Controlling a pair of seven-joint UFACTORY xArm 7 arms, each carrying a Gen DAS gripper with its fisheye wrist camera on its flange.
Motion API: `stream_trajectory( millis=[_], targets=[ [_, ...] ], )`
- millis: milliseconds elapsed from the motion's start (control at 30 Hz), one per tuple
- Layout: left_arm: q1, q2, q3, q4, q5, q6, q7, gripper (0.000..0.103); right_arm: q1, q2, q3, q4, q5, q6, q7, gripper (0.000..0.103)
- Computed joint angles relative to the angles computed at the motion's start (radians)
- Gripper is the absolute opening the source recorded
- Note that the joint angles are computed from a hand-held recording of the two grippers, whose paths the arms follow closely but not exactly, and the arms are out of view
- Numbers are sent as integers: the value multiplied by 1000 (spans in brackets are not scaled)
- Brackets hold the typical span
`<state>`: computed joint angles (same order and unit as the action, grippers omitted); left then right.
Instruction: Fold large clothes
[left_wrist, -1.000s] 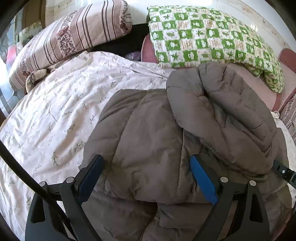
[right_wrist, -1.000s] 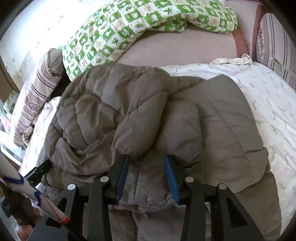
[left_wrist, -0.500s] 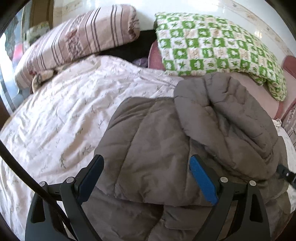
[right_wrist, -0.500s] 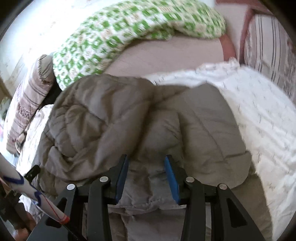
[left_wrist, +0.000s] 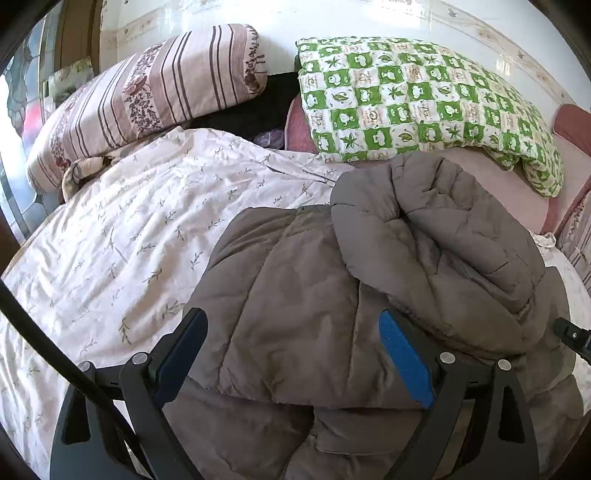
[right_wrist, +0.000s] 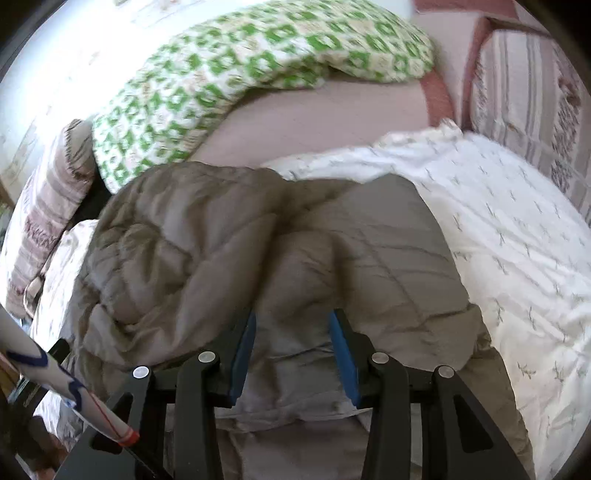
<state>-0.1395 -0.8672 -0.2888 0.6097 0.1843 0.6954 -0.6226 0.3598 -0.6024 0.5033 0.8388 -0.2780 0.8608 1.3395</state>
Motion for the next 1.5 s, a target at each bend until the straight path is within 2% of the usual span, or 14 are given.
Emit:
stream_trajectory(
  millis=[167,267,400,500,667,900,1200,1500],
  targets=[
    [-31,61,26,18,-33,44,32,94,58,-7,-83,-89,126,-101,-17,45],
    [-28,56,16,16,-25,43,24,94,42,-7,-60,-64,116,-69,-13,45],
    [-19,27,-10,12,-1,27,1,93,-17,4,36,37,-5,49,16,45],
    [-29,17,-20,8,8,10,4,93,-18,17,57,61,-60,10,6,45],
    [-49,40,-47,17,20,12,16,93,11,108,66,96,-80,-25,-31,45],
    [-50,50,-76,23,61,17,12,94,76,192,36,119,-96,19,-36,47],
    [-62,1,-93,29,81,17,-3,93,103,156,22,132,-109,23,-11,47],
    [-84,-131,-120,48,68,81,-1,93,99,68,76,189,-105,123,-9,47]
  ],
)
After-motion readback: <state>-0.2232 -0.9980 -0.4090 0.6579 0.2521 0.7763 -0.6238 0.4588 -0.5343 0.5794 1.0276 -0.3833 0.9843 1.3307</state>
